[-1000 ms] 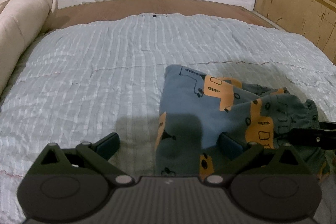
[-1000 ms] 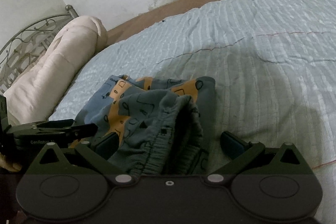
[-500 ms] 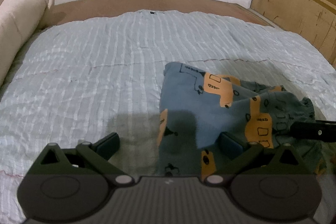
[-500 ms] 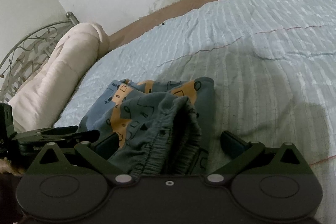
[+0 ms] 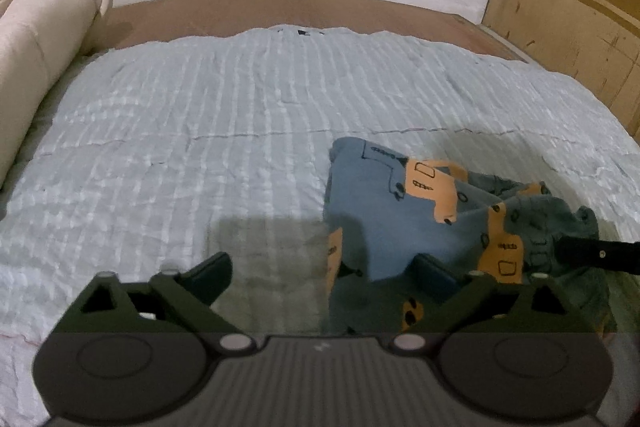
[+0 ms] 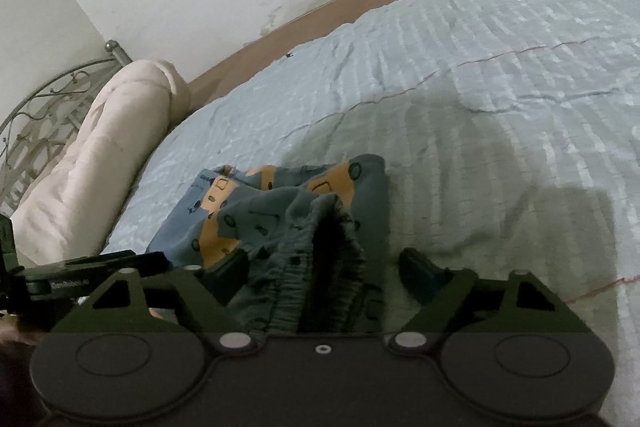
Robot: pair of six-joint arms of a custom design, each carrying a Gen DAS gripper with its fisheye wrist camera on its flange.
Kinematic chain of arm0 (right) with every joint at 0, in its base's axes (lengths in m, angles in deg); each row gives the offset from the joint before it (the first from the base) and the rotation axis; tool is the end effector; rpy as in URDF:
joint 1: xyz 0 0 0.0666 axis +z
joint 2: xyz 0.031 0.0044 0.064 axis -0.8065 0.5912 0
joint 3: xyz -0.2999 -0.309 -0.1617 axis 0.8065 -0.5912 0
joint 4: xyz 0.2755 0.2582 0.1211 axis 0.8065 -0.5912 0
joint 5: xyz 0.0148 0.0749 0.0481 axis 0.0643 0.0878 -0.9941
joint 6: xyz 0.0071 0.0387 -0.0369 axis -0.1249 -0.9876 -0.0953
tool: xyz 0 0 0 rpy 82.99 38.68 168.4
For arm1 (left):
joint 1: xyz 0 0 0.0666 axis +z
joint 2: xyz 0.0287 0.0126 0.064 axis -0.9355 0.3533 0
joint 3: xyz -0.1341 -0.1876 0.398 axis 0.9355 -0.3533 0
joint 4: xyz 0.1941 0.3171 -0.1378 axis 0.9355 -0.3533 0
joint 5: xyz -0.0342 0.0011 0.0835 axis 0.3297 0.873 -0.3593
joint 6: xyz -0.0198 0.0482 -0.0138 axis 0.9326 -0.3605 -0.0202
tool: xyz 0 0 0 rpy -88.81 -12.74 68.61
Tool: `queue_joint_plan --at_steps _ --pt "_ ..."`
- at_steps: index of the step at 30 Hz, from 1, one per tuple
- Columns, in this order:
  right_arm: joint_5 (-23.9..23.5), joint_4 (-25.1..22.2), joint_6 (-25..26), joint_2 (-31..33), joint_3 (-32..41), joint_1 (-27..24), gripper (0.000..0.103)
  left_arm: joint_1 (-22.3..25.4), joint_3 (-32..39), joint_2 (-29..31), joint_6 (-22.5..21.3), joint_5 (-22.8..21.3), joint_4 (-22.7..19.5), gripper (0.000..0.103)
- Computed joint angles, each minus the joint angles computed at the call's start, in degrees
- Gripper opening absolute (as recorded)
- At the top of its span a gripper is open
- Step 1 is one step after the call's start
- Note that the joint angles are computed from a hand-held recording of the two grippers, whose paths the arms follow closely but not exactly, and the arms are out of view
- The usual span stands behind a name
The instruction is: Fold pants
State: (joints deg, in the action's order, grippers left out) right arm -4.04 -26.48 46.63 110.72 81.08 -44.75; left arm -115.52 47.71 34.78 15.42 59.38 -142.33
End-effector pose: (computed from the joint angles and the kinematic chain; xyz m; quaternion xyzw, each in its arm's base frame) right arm 0.4620 0.0924 0.4289 -0.1090 0.8994 0.3107 0.2873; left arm 0.3613 -0.3522 0.4406 -0.0892 0.9333 -0.0175 0.3474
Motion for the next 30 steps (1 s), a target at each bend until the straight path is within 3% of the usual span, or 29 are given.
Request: queue_joint_plan --at_steps 8,13,16,21,30 --pt "1.01 0.64 -2.70 -0.86 -0.50 -0.17 0.058 0.63 -1.60 -1.58 -0.23 2.58 3.87 0.075" --pt "1.69 0.51 -2.81 -0.98 -0.41 0.19 0.055 1.07 -1.34 -1.41 -0.57 4.74 3.98 0.061" --pt "1.67 0.34 -2.77 -1.04 -0.32 0.26 0.053 0.70 0.37 -0.40 -0.11 4.60 1.14 0.056" --pt "1.60 0.15 -2.55 -1.19 -0.24 0.37 0.047 -0.59 3.39 1.46 -1.22 2.96 -2.82 0.037" --pt "2.78 0.30 -2.08 -1.74 -0.41 1.03 0.038 -2.57 7.31 4.09 -2.06 -2.61 -8.09 0.013"
